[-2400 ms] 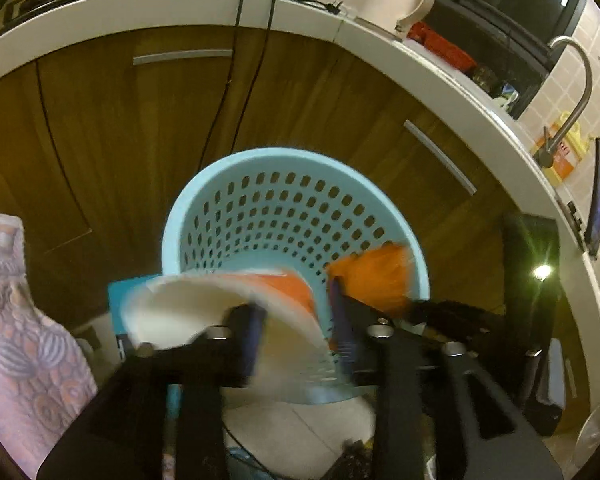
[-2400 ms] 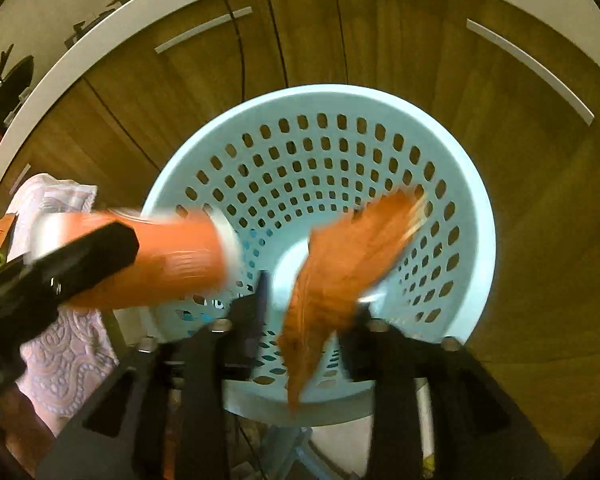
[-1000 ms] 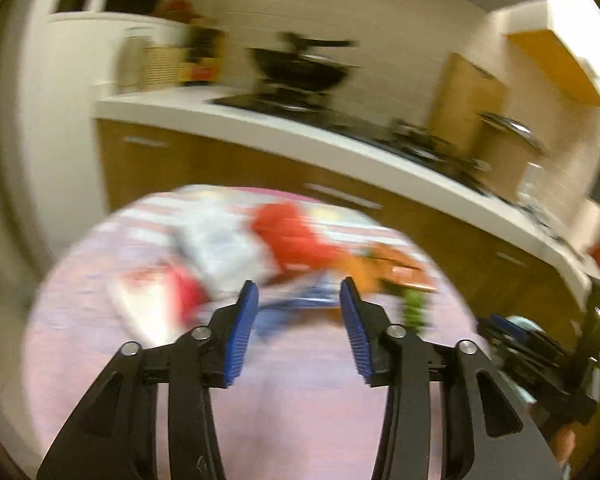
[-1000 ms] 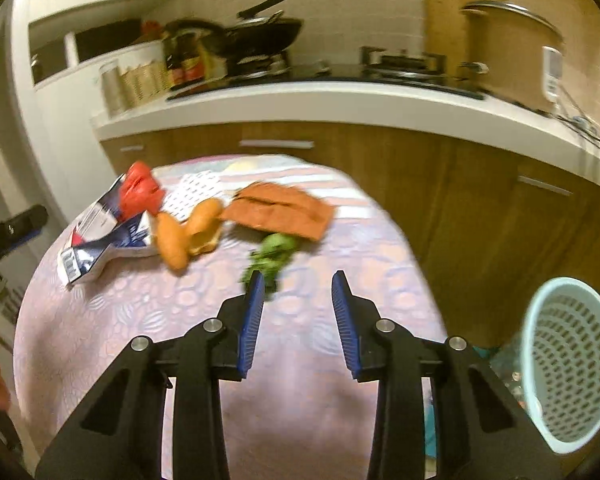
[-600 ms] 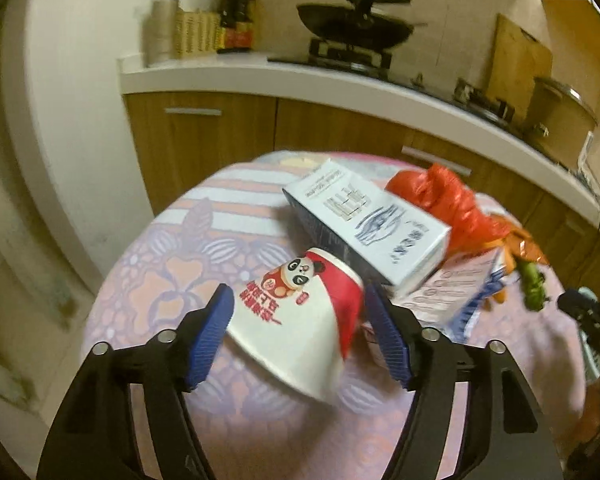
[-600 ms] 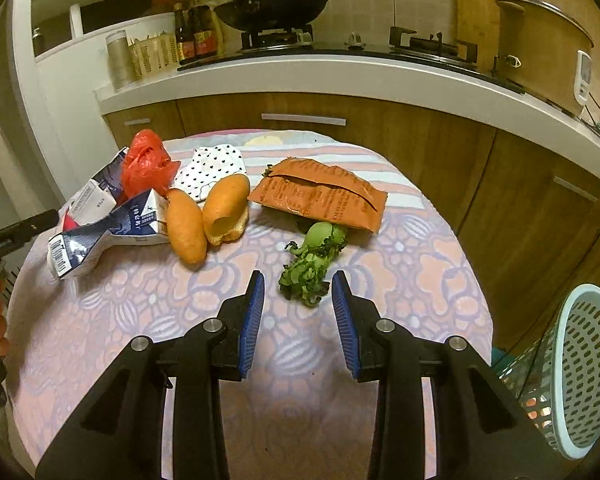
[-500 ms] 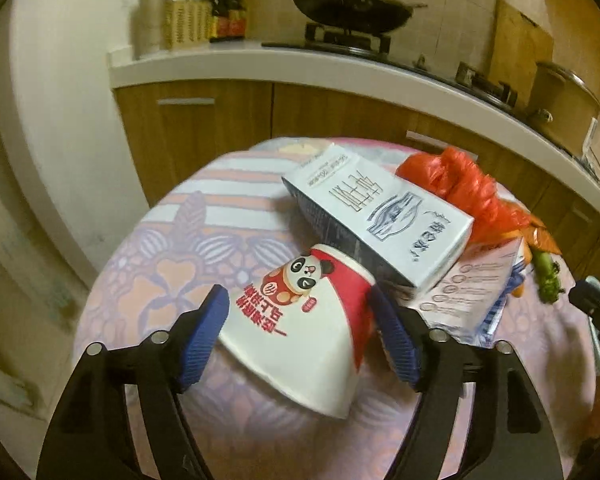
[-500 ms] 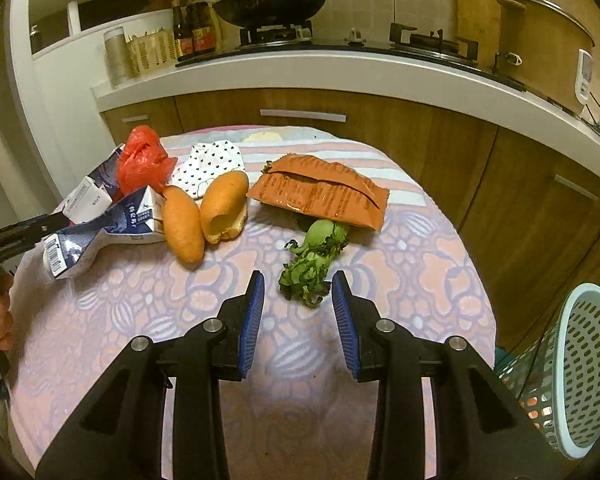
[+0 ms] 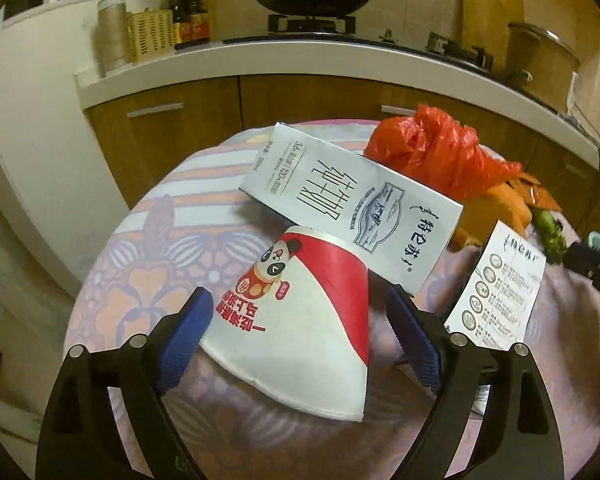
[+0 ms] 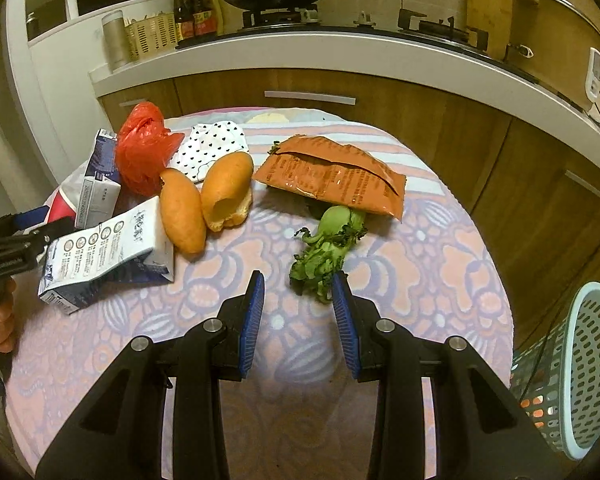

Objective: Collect trash
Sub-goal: 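Grasp the red paper cup with the left tool while the right tool grasps the greens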

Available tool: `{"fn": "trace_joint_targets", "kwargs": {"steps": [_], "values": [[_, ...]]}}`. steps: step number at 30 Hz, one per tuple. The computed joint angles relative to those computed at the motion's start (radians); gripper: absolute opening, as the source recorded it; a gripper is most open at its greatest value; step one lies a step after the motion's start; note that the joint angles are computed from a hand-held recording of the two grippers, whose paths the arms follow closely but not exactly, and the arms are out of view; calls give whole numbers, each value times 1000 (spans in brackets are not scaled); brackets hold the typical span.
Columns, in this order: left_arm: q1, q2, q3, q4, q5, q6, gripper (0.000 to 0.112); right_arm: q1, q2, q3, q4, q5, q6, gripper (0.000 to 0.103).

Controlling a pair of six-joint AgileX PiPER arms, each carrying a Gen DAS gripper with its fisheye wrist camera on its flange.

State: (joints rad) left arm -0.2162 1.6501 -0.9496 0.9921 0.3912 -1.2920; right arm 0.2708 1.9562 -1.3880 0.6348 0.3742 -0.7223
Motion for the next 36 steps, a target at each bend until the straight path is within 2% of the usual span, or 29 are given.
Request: {"fn": "trace_joint_targets", "kwargs": {"steps": [2, 4, 8, 10, 12, 14, 19, 22, 24, 27, 29, 31, 34, 35, 36], "values": [[0, 0, 3, 0, 5, 3, 85, -5, -6, 4, -2, -3, 4, 32], [-1, 0, 4, 14, 22, -22, 76, -19, -9, 2, 19, 7, -12, 32], [-28, -45, 49, 132, 25, -145, 62, -68, -9, -25, 72, 47, -44, 32], [-37, -79, 66, 138, 29, -174, 57, -84, 1, -58, 50, 68, -17, 32], [-23, -104, 78, 127, 0, -179, 53, -94, 12, -89, 38, 84, 4, 32], [-4, -125, 96, 114, -35, -185, 53, -99, 27, -123, 37, 116, 12, 32], [-9, -108, 90, 160, -22, -216, 58, -63, 94, -228, -97, 173, 161, 33], [18, -60, 38, 15, -18, -39, 68, -47, 117, -253, -126, 183, 199, 36], [36, -13, -1, -67, -4, 67, 80, -49, 130, -263, -100, 196, 189, 40], [59, 46, -61, -178, 33, 187, 83, -55, 138, -265, -93, 197, 190, 43], [93, 58, -81, -303, 12, 308, 85, -60, 146, -269, -85, 202, 188, 45], [115, 62, -87, -360, -2, 360, 83, -66, 153, -274, -67, 211, 176, 47], [100, 43, -62, -287, -16, 292, 76, -71, 152, -264, -36, 211, 146, 48], [94, 30, -46, -280, -29, 274, 67, -73, 151, -262, -27, 212, 137, 48], [82, 17, -34, -234, -21, 216, 63, -75, 149, -260, -20, 213, 130, 48]]}}
